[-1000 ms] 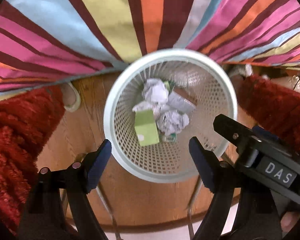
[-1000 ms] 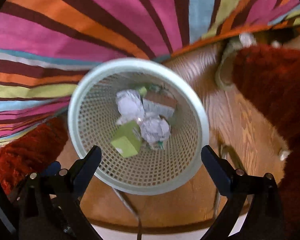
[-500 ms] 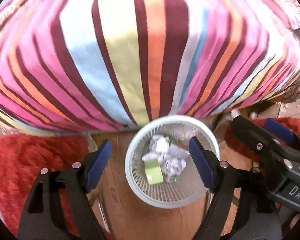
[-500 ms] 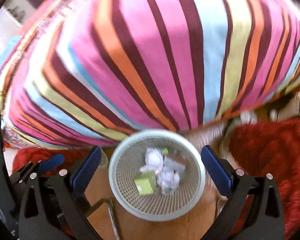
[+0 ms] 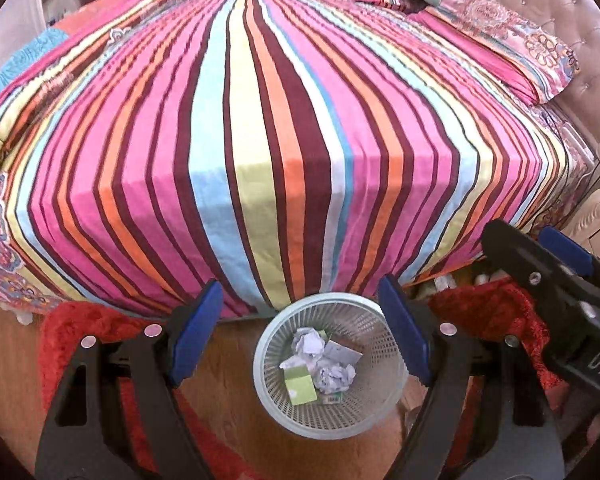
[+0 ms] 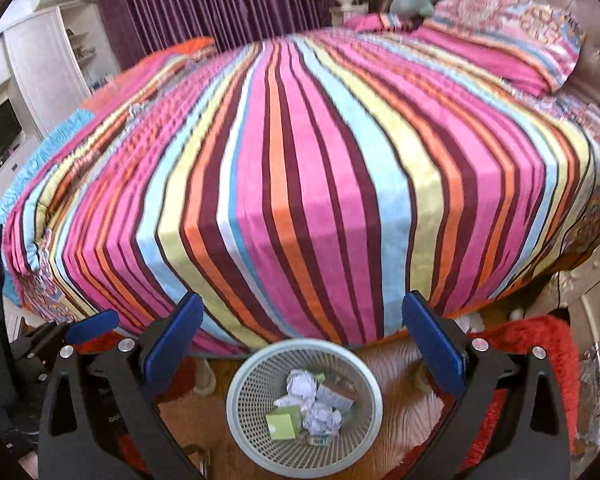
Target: Collect trash
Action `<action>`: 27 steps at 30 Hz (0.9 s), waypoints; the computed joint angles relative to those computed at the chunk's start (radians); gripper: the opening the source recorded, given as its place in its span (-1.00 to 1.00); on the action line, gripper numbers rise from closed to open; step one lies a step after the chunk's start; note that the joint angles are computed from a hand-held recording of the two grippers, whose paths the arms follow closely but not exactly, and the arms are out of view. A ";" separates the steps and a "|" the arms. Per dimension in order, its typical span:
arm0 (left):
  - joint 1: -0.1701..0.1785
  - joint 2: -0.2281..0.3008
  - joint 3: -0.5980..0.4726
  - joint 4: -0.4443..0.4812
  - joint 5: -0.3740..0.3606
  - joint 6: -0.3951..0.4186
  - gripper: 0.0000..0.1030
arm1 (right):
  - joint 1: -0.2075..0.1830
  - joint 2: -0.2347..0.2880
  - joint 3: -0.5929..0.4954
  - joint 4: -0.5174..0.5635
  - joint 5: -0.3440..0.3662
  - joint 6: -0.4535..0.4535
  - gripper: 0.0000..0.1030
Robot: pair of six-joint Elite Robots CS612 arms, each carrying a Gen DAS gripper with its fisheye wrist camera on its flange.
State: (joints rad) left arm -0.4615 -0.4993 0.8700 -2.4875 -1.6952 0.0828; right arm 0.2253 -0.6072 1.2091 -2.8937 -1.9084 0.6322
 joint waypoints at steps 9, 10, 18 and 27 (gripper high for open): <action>-0.003 -0.035 0.061 -0.127 0.035 -0.014 0.51 | 0.000 -0.012 0.014 -0.029 -0.017 -0.003 0.85; -0.004 -0.034 0.059 -0.133 0.039 -0.015 0.51 | 0.001 -0.015 0.018 -0.033 -0.023 -0.003 0.85; -0.011 -0.029 0.052 -0.159 0.107 -0.016 0.51 | 0.004 -0.019 0.031 -0.064 -0.055 0.014 0.85; 0.001 -0.031 0.050 -0.200 0.094 -0.064 0.51 | 0.008 -0.017 0.028 -0.087 -0.077 -0.014 0.85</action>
State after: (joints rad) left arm -0.4605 -0.5304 0.9199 -2.6872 -1.6015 0.0186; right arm 0.2329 -0.6243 1.2376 -2.9808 -1.9852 0.6178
